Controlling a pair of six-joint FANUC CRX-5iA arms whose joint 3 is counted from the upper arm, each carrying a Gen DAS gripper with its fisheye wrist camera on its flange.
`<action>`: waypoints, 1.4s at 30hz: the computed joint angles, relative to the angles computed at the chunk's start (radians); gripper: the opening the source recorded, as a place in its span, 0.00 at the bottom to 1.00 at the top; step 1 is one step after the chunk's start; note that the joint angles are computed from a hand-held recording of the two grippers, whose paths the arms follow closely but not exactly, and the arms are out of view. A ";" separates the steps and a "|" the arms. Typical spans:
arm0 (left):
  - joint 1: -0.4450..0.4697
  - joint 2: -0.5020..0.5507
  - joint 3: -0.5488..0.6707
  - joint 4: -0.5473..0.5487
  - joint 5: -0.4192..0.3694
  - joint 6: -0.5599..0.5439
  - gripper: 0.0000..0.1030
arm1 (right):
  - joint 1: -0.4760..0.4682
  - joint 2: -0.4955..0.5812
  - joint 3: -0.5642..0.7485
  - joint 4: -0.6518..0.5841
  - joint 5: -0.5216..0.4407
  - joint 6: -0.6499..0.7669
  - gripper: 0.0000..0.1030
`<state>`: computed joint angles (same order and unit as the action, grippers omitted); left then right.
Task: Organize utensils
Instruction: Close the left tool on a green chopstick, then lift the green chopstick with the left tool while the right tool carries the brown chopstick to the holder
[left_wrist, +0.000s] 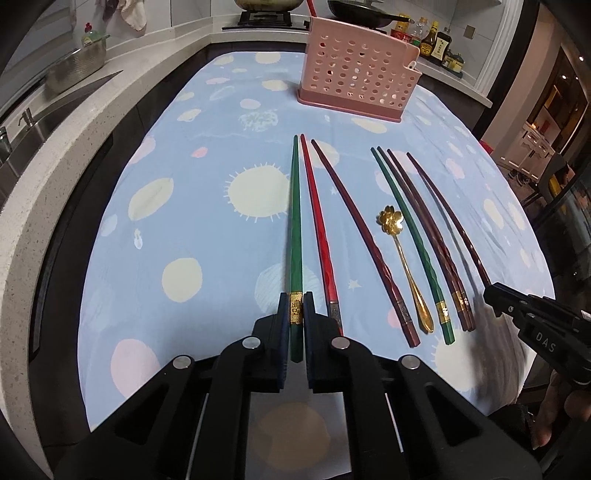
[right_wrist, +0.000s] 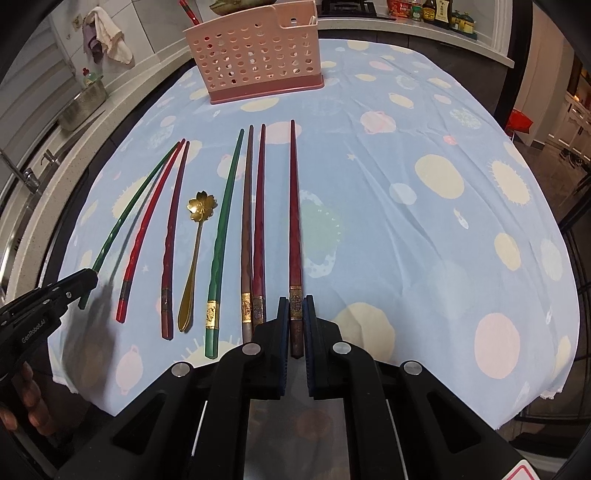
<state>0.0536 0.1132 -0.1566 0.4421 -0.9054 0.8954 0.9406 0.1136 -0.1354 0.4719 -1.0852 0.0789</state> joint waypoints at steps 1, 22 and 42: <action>0.001 -0.002 0.002 0.005 0.001 -0.004 0.07 | 0.002 -0.004 0.000 0.010 -0.002 -0.006 0.07; -0.007 0.008 0.132 0.161 0.076 -0.049 0.07 | -0.061 -0.080 0.010 0.288 0.016 -0.112 0.07; -0.089 0.166 0.398 0.248 0.198 -0.037 0.06 | -0.199 -0.053 0.099 0.403 0.119 -0.094 0.07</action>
